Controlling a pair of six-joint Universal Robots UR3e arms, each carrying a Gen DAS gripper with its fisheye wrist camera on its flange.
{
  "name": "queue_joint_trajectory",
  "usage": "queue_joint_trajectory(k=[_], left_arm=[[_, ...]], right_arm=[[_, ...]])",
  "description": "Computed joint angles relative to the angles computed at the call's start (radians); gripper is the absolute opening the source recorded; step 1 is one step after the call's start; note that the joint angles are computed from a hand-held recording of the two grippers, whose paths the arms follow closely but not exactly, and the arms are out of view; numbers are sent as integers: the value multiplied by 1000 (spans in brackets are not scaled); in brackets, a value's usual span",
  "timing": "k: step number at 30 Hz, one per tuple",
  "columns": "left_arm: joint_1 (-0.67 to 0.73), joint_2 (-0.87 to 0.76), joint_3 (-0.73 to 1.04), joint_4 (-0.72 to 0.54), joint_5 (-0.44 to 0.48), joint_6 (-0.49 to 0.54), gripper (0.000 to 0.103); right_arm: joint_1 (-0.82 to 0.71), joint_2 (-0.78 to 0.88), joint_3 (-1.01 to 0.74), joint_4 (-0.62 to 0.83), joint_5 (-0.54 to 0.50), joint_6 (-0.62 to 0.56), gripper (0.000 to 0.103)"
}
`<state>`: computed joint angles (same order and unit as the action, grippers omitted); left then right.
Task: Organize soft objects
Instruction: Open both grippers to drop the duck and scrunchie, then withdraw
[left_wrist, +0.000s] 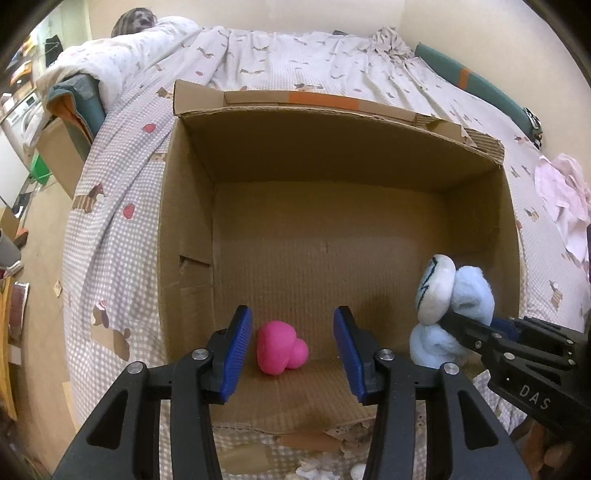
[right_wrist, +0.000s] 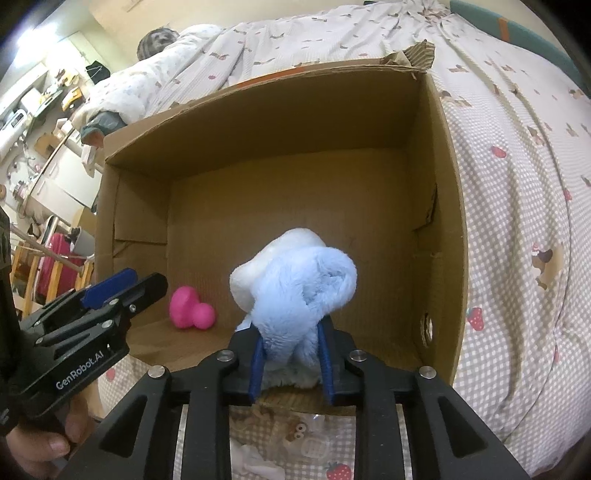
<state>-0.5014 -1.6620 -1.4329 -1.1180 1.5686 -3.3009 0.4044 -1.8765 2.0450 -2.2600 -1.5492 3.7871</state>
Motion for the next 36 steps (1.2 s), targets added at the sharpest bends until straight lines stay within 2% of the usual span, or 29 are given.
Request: queue_joint_trajectory(k=[1,2,4,5,8,10,19,23,29,32,36], left_arm=[[-1,-1,4,-4,2,-1,56],[0,0,5,-2,2,-3,61],[4,5,0,6,2,-10,83],[4,11,-6,16,4,-15,83],[-3,17,-8,27,12,-13,83],[-4,18,-11,33,18,-8,83],[-2,46,-28,46,-12,-1,83],[5,101,-63,39,-21,24,83],[-1,161,-61,1,39,10,83],[-1,202,-82,-23,54,3,83],[21,271,-125,-44,40,7,83]], right_arm=[[-1,1,0,-2,0,2,31],[-5,-5,4,-3,3,3,37],[-16,-18,18,-17,12,11,76],[-21,-25,24,-29,17,17,81],[-15,-41,15,-24,-17,35,88],[-11,-53,20,-35,-39,45,103],[-8,-84,34,-91,-60,67,103],[15,-99,27,-67,-92,82,103],[21,-142,31,-49,-79,106,103],[52,-153,13,-21,-111,125,103],[82,-186,3,18,-136,140,103]])
